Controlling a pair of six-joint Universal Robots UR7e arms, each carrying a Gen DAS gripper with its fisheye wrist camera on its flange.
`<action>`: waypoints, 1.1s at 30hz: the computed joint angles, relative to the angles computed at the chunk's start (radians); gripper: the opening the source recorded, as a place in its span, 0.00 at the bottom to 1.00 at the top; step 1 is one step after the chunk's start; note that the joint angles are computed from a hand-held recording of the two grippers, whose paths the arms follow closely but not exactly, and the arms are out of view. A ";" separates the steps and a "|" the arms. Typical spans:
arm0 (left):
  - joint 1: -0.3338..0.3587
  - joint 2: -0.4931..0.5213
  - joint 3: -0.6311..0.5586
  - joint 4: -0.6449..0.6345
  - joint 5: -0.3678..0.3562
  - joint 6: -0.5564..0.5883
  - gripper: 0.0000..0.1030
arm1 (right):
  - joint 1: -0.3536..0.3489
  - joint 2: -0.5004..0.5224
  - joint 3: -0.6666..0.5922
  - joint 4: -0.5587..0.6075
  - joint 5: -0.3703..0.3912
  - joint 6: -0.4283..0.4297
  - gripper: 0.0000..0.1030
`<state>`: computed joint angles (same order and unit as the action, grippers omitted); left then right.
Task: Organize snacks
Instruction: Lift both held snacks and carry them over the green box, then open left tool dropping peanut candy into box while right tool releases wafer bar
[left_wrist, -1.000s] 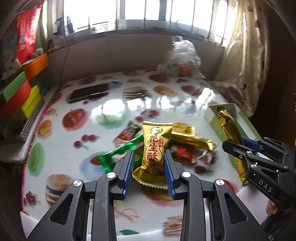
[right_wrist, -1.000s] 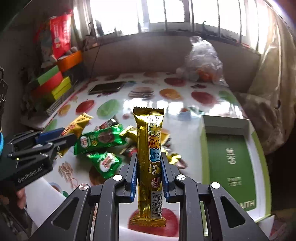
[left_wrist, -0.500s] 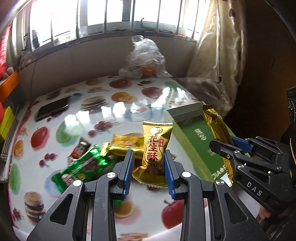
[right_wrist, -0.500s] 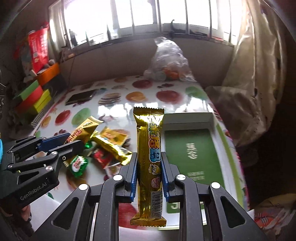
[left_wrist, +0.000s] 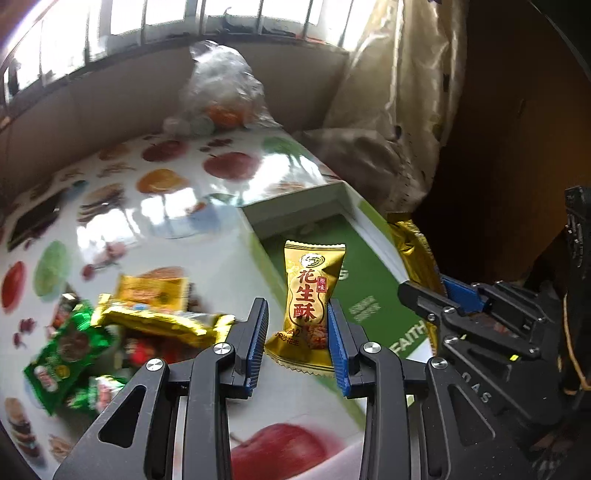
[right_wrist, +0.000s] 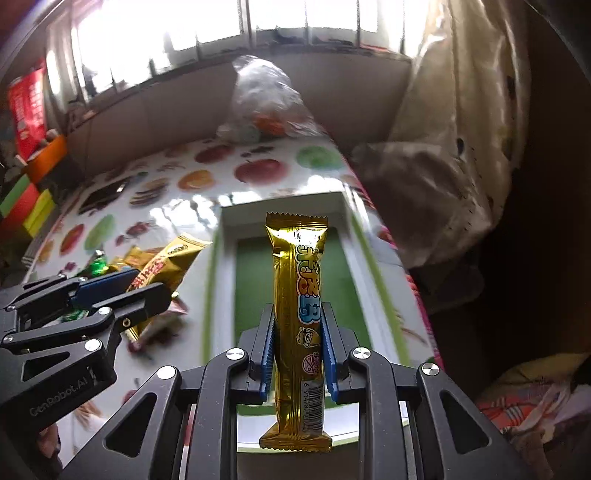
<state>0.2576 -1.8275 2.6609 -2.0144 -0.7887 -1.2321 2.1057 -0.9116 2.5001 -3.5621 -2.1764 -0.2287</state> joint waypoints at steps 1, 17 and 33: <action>0.010 0.026 0.001 -0.039 -0.003 0.017 0.32 | -0.014 -0.002 0.002 -0.002 -0.002 -0.002 0.21; 0.140 0.285 -0.011 -0.404 -0.043 0.167 0.32 | -0.129 0.013 -0.001 -0.018 0.003 -0.040 0.21; 0.178 0.371 -0.028 -0.446 -0.057 0.189 0.32 | -0.178 0.038 -0.011 -0.017 0.032 -0.074 0.21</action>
